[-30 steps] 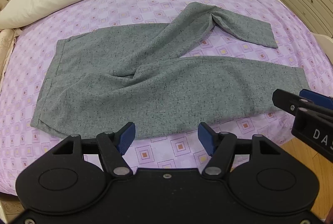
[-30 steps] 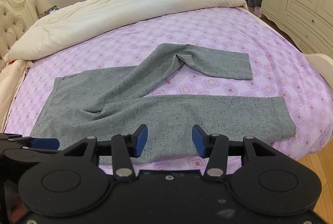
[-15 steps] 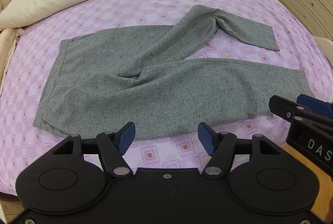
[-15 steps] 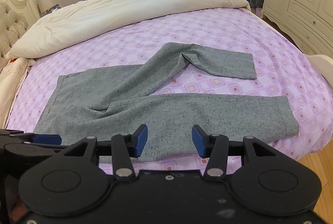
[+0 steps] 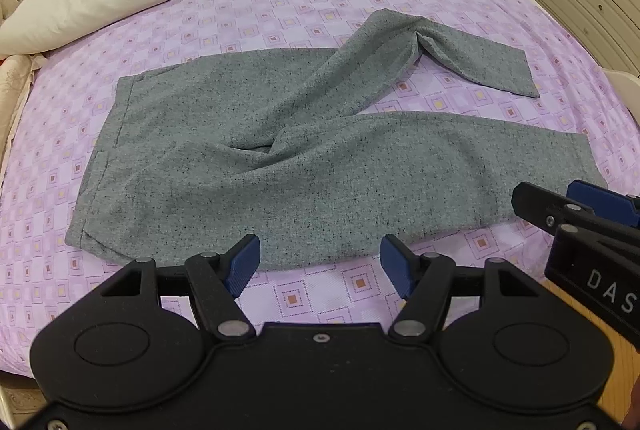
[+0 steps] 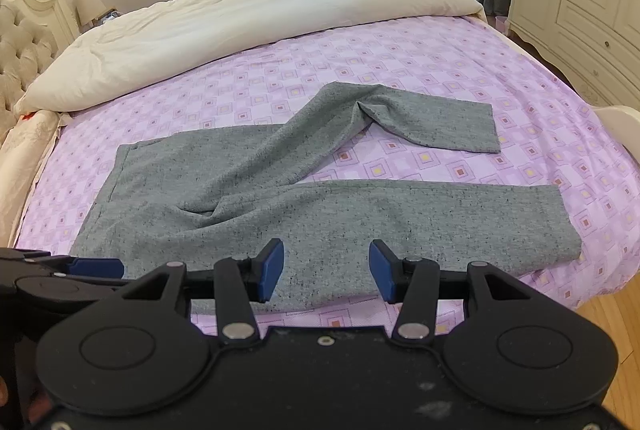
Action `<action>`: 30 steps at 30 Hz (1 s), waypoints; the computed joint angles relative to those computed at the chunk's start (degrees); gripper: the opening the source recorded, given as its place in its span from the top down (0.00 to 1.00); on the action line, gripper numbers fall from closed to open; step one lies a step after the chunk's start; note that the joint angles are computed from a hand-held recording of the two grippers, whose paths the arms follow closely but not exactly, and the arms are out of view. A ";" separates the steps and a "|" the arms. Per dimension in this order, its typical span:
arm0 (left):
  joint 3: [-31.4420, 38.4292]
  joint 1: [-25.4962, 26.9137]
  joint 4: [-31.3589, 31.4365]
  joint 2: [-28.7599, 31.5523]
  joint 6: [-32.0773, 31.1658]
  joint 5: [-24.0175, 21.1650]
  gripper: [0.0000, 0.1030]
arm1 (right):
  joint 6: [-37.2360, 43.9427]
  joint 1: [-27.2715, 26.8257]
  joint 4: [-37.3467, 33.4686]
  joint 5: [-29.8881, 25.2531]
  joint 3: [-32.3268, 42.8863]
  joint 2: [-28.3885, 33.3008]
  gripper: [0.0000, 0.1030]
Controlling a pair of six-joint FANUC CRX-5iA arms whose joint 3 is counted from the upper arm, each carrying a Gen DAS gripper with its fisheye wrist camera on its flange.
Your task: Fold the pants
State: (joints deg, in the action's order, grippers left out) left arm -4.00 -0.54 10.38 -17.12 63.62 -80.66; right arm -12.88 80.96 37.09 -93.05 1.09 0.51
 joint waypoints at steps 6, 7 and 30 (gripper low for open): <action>0.29 -0.44 -0.22 0.53 0.17 0.05 0.34 | 0.09 -0.31 -0.29 0.26 0.15 0.26 0.51; 0.38 -0.48 -0.24 0.68 0.15 -0.02 0.34 | 0.16 -0.41 -0.36 0.33 0.20 0.32 0.51; 0.81 -1.14 -0.15 2.13 -0.53 0.39 0.34 | 0.38 -1.63 -1.06 0.80 1.31 1.44 0.51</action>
